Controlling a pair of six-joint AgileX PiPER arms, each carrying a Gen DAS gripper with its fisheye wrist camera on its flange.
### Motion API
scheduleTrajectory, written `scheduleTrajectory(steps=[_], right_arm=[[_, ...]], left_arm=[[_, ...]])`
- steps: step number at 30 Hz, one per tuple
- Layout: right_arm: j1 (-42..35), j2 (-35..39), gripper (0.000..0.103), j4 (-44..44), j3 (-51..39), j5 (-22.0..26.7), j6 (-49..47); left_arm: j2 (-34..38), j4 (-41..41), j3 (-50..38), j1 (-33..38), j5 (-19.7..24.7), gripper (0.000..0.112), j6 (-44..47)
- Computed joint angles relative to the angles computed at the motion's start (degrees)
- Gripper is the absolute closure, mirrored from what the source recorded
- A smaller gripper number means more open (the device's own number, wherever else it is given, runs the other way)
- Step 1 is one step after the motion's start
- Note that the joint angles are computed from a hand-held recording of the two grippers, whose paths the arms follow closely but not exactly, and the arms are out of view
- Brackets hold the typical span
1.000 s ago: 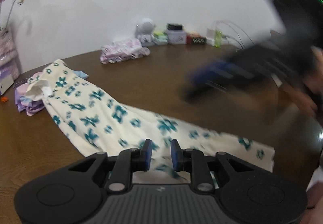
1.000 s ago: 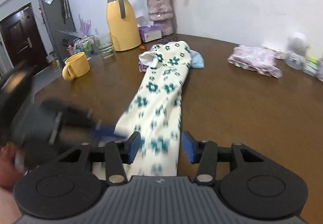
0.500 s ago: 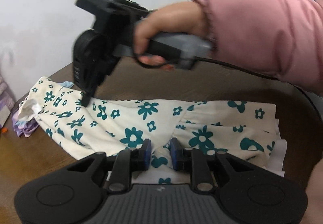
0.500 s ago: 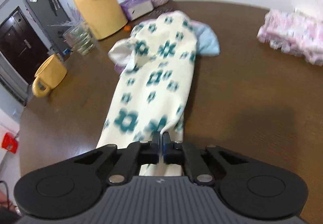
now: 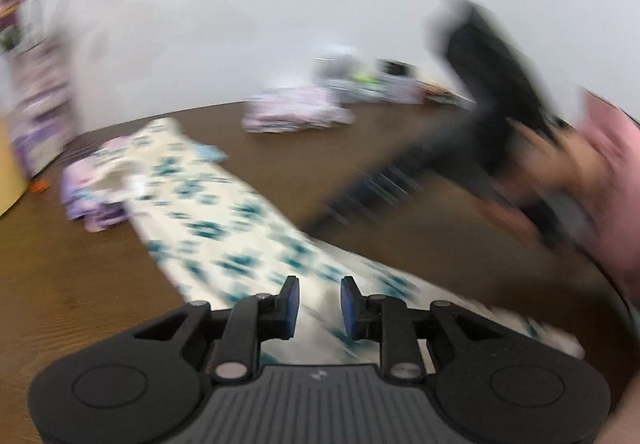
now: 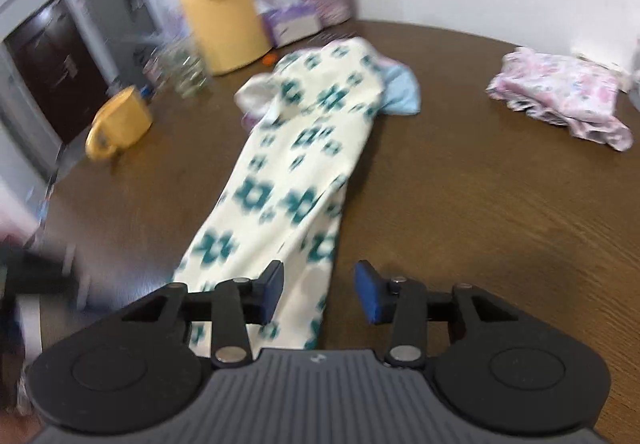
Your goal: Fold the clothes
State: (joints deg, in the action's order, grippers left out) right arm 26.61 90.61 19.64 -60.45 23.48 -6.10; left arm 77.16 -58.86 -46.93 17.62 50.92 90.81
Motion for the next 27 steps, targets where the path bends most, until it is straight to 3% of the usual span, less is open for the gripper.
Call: scheduleTrajectory(steps=[4, 8, 11, 15, 19, 23, 27], right_arm=[[1.3, 2.7, 0.067, 0.7, -1.1, -0.4, -3.8], [2.4, 3.9, 0.075, -2.0, -2.2, -0.2, -4.2], [2.9, 4.0, 0.101, -4.0, -3.4, 1.9, -3.5], [4.0, 2.8, 0.101, -12.0, -2.0, 1.0, 4.5], [2.0, 1.2, 0.101, -8.4, 0.6, -0.4, 3.7], [3.2, -0.1, 0.102, -18.0, 2.0, -1.0, 14.1], [1.7, -3.4, 0.099, -7.7, 4.6, -3.8, 6.5]], left_arm=[[4.6, 3.7, -3.7, -5.9, -8.8, 0.097, -8.5], [6.4, 8.1, -4.1, -8.3, -11.5, 0.1, -12.7], [6.9, 8.4, -4.1, -9.1, -12.7, 0.1, -12.8], [7.0, 6.9, -3.2, -9.2, -13.7, 0.1, -10.4], [7.2, 5.4, -2.9, -8.6, -13.4, 0.1, -9.2], [6.6, 4.4, -2.2, -8.4, -13.5, 0.1, -8.5], [5.6, 2.5, -1.8, -6.4, -11.0, 0.099, -7.8]])
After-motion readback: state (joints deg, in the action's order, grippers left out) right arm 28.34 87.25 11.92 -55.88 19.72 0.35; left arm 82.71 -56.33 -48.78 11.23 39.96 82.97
